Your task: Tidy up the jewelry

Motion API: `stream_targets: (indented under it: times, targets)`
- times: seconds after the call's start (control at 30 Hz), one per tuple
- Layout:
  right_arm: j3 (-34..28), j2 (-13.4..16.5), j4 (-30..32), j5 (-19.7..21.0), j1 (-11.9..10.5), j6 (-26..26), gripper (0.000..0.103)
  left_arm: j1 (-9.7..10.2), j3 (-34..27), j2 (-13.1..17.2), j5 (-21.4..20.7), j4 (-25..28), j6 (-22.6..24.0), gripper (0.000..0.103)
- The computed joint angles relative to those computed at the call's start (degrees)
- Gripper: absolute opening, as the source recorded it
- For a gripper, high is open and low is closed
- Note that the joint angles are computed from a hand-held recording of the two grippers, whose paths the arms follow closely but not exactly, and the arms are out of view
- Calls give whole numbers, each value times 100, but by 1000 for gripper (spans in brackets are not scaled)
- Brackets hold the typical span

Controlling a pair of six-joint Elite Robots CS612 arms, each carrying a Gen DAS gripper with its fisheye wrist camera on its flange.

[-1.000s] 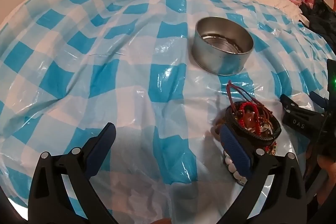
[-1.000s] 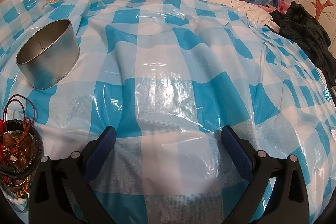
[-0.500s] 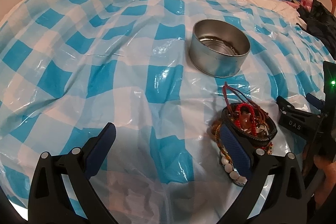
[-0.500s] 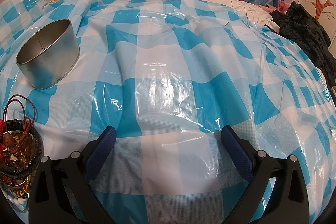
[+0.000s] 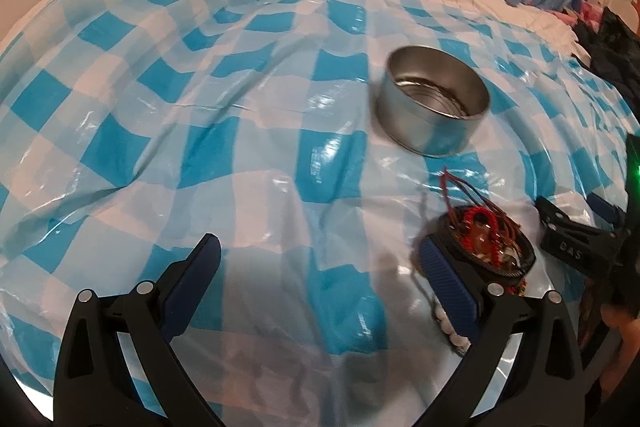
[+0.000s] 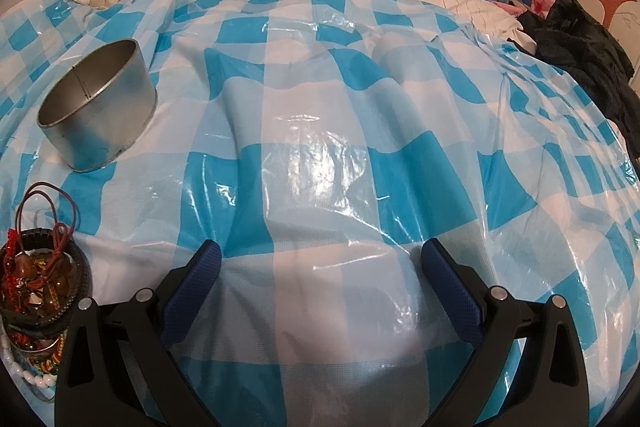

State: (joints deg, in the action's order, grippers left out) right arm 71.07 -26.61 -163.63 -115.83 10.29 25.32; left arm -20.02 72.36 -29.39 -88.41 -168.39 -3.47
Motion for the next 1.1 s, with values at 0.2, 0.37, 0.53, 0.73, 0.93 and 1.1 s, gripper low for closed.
stream_targets:
  times: [0.2,0.37,0.53,0.73,0.93,1.1]
  targets:
    - [36,37,-829,253,65,-725,96,40,-79,32,181,36,-130,95]
    - [277,-46,-1589,1565,-89,-681,96,75,-137,56,-32,121,-211,95]
    - [248,-63,-1401,1826,-99,-605,96,66,-171,83,-300,84,-188,95]
    - [217,-61,-1195,1735,-91,-609,96,13,-264,134,-505,82,-171,95]
    - [205,-47,-1044,1779,-98,-552,96,-34,-538,267,-765,311,-238,95]
    - [200,-44,-1005,1818,-106,-526,96,-106,-781,389,-800,555,-310,95]
